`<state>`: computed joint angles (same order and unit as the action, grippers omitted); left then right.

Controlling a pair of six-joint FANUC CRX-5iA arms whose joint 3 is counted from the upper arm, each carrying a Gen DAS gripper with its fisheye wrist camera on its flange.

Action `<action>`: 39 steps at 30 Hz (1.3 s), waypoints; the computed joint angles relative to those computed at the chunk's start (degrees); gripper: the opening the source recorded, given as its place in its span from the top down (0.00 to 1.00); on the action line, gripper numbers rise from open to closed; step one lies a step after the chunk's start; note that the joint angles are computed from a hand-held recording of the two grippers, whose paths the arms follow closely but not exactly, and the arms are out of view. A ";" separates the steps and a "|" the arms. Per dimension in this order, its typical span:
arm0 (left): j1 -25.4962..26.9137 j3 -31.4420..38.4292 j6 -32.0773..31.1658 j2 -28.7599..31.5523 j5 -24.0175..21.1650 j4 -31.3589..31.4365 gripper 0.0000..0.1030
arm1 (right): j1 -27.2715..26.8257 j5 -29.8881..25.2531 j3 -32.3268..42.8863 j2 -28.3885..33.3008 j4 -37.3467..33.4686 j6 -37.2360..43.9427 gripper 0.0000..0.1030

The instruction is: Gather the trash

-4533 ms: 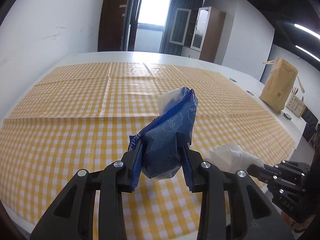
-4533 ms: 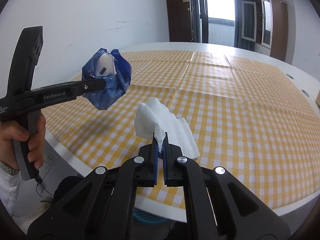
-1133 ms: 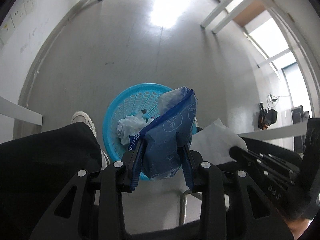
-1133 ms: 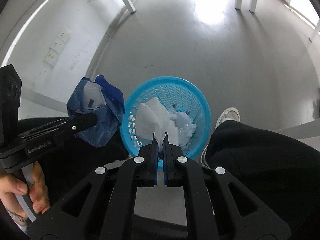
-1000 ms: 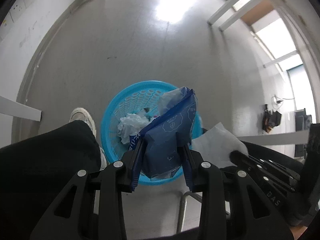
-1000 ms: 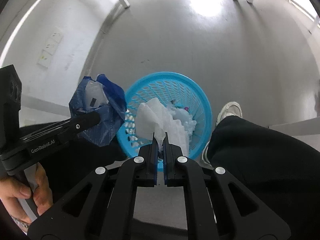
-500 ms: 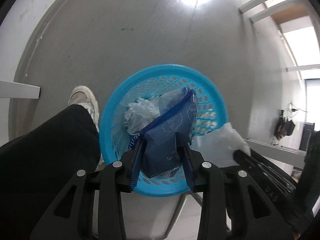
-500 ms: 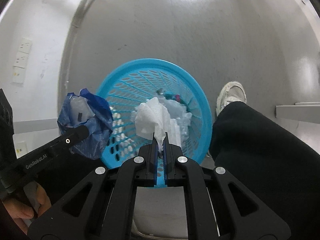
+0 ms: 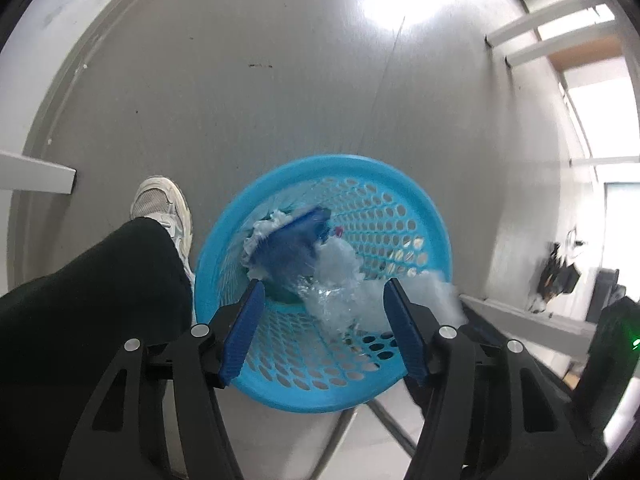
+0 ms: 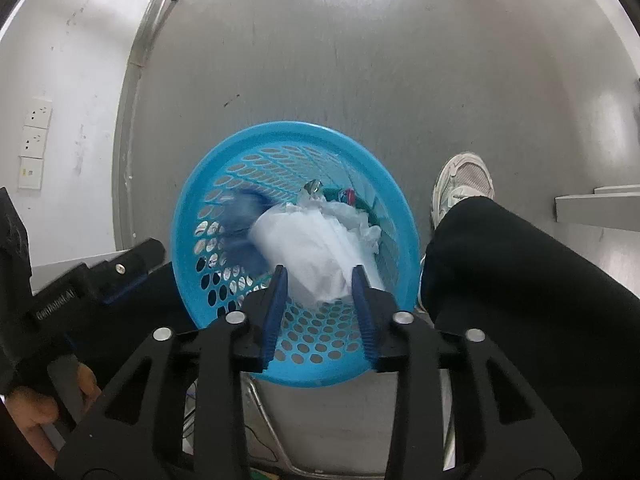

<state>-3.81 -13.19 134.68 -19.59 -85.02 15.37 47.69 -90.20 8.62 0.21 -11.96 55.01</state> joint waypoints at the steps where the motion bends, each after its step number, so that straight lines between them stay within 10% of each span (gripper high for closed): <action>1: 0.36 -0.19 -0.12 -0.44 0.11 0.28 0.40 | 0.00 0.03 0.02 -0.21 0.08 -0.05 0.67; 20: -9.85 13.88 -3.02 -2.09 -9.62 -8.32 0.28 | 7.75 -3.72 2.66 -9.70 7.94 3.15 0.40; 29: -29.34 27.21 3.24 -0.05 -17.02 -23.67 0.05 | 15.97 -4.98 2.31 -17.92 14.65 -1.08 0.20; 39: -35.69 28.25 9.10 -1.26 -18.49 -25.66 0.06 | 23.27 -7.07 1.06 -23.05 15.97 -4.34 0.08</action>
